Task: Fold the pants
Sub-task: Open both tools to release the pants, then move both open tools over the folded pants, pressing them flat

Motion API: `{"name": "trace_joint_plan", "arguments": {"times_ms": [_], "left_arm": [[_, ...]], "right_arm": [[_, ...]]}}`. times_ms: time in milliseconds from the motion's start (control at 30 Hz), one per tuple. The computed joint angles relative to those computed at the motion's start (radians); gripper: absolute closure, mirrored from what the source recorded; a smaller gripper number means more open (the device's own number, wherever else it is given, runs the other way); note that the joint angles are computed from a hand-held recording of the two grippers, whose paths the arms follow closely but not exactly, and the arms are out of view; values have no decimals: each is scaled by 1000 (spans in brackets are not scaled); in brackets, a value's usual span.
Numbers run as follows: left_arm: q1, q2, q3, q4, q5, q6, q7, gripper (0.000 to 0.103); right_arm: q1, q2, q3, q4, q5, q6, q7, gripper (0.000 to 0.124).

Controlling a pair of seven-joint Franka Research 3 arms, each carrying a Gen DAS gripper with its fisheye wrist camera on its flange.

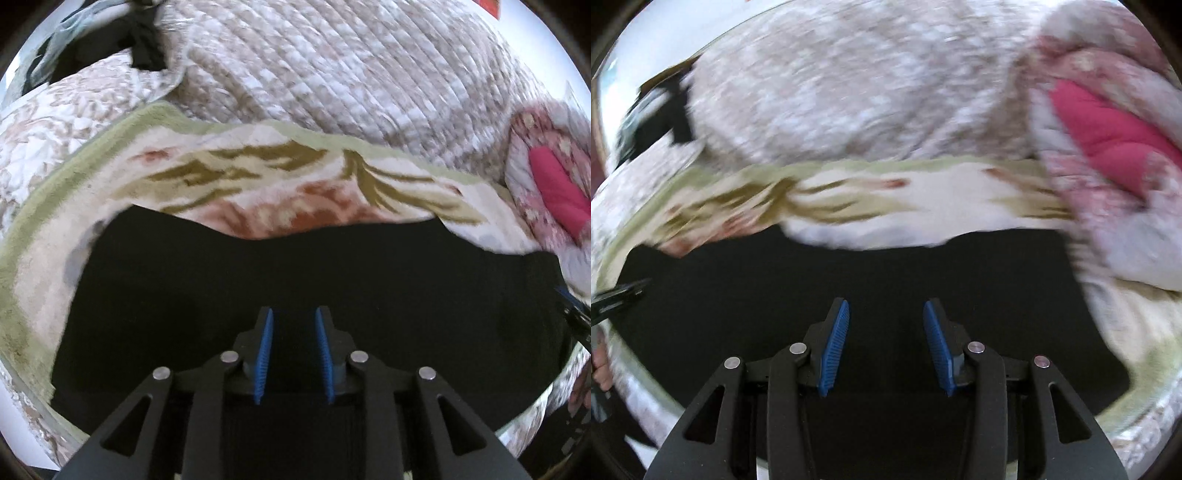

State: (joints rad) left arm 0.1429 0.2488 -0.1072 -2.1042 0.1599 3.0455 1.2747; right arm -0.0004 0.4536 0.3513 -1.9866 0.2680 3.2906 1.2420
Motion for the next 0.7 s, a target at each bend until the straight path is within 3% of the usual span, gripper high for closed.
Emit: {"name": "trace_joint_plan", "arguments": {"times_ms": [100, 200, 233, 367, 500, 700], "left_arm": [[7, 12, -17, 10, -1, -21, 31, 77], [-36, 17, 35, 13, 53, -20, -11, 68], [-47, 16, 50, 12, 72, -18, -28, 66], [-56, 10, 66, 9, 107, -19, -64, 65], [-70, 4, 89, 5, 149, -8, -108, 65], [-56, 17, 93, 23, 183, -43, -140, 62]], "right_arm": [[60, 10, -39, 20, -22, -43, -31, 80], [150, 27, -134, 59, -45, -132, -7, 80], [164, 24, -141, 52, 0, -121, -37, 80], [155, 21, -129, 54, 45, -120, -59, 79], [114, 23, -74, 54, 74, -105, -108, 79], [164, 35, -123, 83, 85, -144, -119, 78]]}}
